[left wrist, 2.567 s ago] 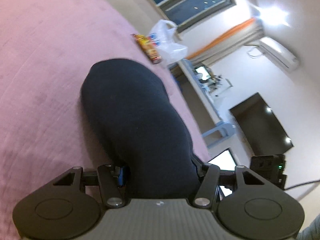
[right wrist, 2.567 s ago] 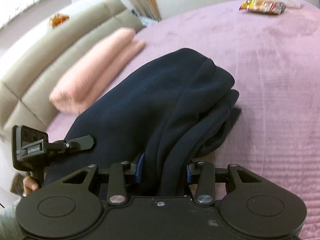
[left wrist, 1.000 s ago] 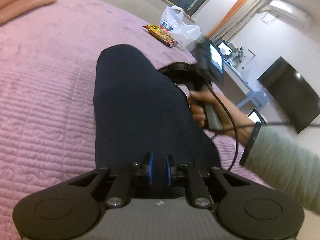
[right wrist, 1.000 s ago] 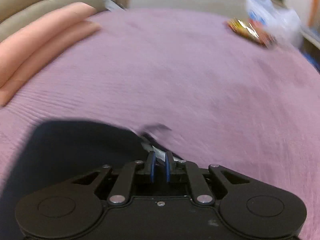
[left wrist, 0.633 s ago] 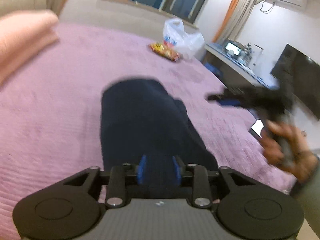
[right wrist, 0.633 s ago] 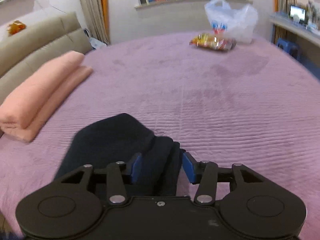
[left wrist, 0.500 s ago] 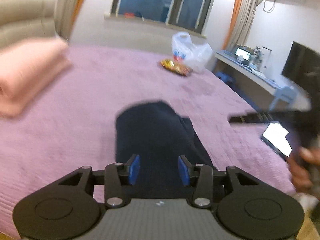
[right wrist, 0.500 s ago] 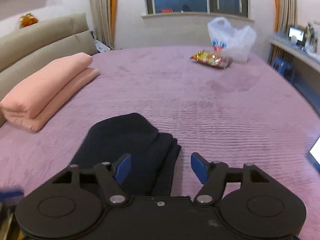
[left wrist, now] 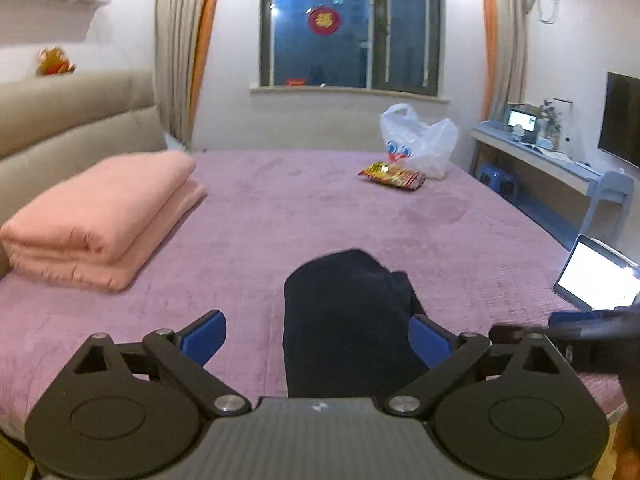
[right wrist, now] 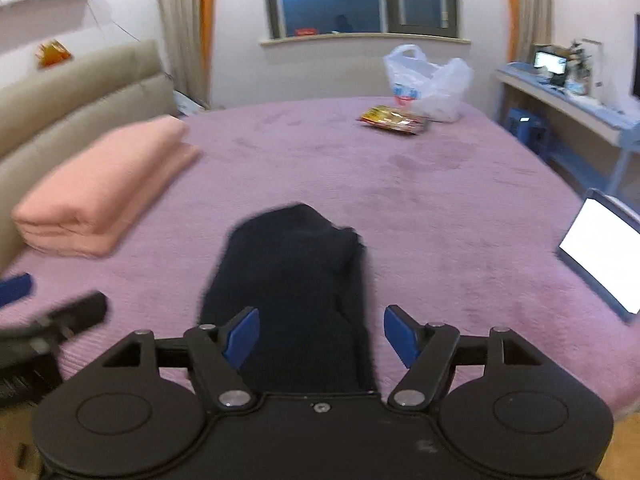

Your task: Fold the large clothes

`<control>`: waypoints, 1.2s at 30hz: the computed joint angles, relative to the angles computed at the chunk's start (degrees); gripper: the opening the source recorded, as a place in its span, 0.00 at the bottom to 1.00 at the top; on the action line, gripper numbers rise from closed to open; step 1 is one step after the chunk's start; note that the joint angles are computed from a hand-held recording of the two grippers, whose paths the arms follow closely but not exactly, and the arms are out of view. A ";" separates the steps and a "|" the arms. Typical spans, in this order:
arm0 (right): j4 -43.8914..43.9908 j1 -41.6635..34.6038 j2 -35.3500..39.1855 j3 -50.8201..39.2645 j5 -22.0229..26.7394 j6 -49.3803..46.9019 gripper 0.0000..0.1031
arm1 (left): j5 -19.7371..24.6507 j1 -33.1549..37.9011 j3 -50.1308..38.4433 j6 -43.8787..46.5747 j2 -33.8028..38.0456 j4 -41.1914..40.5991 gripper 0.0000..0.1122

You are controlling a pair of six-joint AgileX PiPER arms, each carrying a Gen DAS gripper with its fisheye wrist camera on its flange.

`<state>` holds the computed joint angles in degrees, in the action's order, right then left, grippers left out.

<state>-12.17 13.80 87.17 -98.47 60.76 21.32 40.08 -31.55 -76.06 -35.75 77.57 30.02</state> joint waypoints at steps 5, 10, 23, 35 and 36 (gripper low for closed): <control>0.02 0.82 -0.01 0.79 1.29 0.33 0.80 | 6.13 -3.79 0.44 -7.51 1.23 9.49 0.88; -1.63 1.65 -0.51 1.58 0.27 0.35 0.80 | 5.77 -3.37 0.80 -7.20 0.72 7.61 0.88; 0.81 1.31 -1.17 2.63 0.34 -1.67 0.80 | 7.03 -2.82 1.35 -7.27 1.44 6.14 0.88; 1.75 1.63 -0.76 2.42 1.04 -2.55 0.80 | 8.42 -2.44 1.27 -7.92 1.50 4.52 0.88; 1.62 1.77 -0.77 2.45 1.05 -2.37 0.80 | 8.49 -2.43 1.25 -7.73 1.51 4.43 0.88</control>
<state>-10.55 15.58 86.40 -96.02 61.81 18.95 48.57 -33.97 -74.81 -43.48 79.08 34.44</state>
